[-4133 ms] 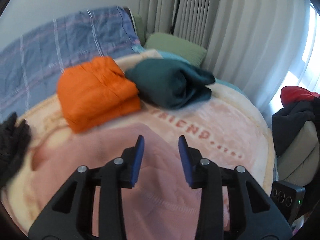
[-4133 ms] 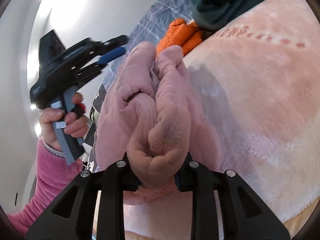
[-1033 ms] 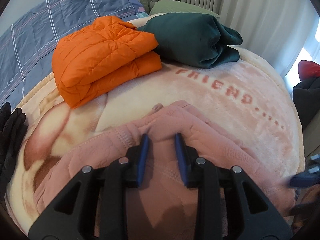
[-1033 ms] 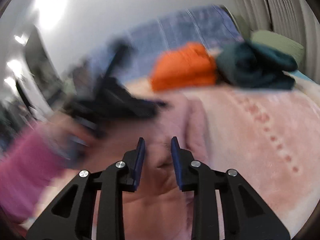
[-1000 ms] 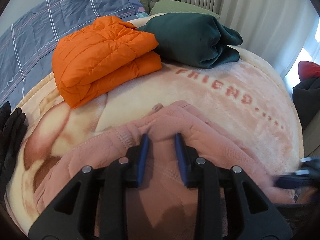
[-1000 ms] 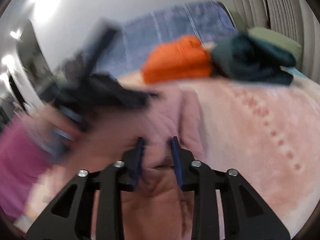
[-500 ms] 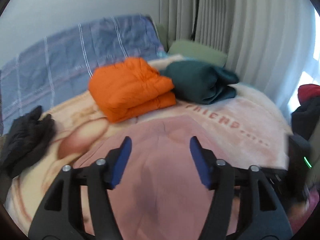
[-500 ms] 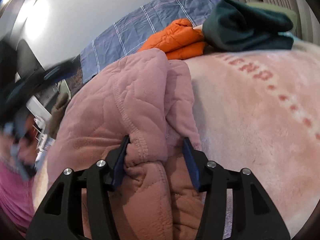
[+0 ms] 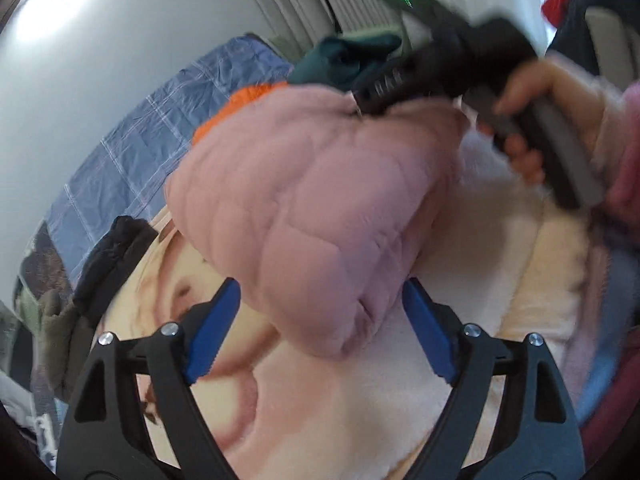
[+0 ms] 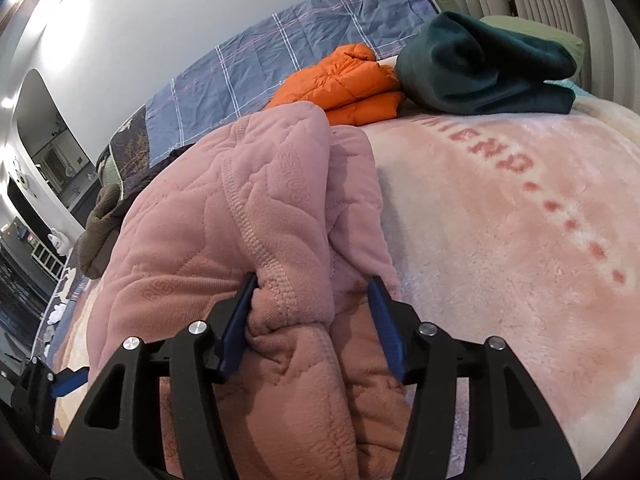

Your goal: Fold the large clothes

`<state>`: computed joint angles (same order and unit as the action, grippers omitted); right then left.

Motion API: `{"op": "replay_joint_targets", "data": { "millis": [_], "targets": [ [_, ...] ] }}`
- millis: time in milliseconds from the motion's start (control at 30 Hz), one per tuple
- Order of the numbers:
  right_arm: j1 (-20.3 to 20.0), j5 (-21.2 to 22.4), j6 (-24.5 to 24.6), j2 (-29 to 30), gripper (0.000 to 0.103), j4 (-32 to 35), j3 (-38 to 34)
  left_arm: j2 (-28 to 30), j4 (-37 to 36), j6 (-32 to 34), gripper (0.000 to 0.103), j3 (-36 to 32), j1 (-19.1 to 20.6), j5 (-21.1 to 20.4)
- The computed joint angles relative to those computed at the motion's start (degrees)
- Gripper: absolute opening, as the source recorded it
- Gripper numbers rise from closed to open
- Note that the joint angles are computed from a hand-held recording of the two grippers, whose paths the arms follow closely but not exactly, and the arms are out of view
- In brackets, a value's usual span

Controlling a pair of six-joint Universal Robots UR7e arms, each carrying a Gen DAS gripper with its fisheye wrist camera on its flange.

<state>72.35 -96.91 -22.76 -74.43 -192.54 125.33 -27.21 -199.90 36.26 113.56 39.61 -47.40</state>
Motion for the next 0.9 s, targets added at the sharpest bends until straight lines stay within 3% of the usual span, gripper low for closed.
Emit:
{"op": "replay_joint_targets", "data": {
  "millis": [133,200,300,367,433,567,767,900],
  "targets": [
    [0.5,-2.0,-0.9,1.3,0.064,-4.5,0.6,8.7,-15.4,9.2,0.085,-6.6,-1.1,11.9],
    [1.0,-4.7,-2.1,2.6,0.077,-7.9,0.6,8.2,-15.6,7.4,0.085,-7.0,-0.9,12.5],
    [-1.5,1.4,-0.2,0.1,0.078,-1.9,0.9,8.8,-17.8,10.0,0.085,-7.5,0.3,16.2],
    [-0.4,-0.6,-2.1,1.0,0.079,-4.4,1.4,7.8,-15.3,7.2,0.085,-6.8,1.6,16.6],
    [0.4,-2.3,-2.9,1.6,0.079,-6.0,1.5,6.6,-12.6,4.4,0.085,-5.7,2.2,16.2],
    [-1.3,0.3,-0.9,0.5,0.081,-3.1,1.2,5.5,-9.7,1.6,0.085,-4.7,1.9,15.4],
    [-0.9,-0.2,-0.2,0.6,0.081,-3.7,1.0,-7.9,14.3,-18.3,0.079,1.2,3.5,-1.5],
    [-1.0,-0.3,-0.4,0.7,0.081,-4.5,1.4,-5.8,15.0,-18.7,0.08,-0.9,3.8,-0.5]
  ]
}}
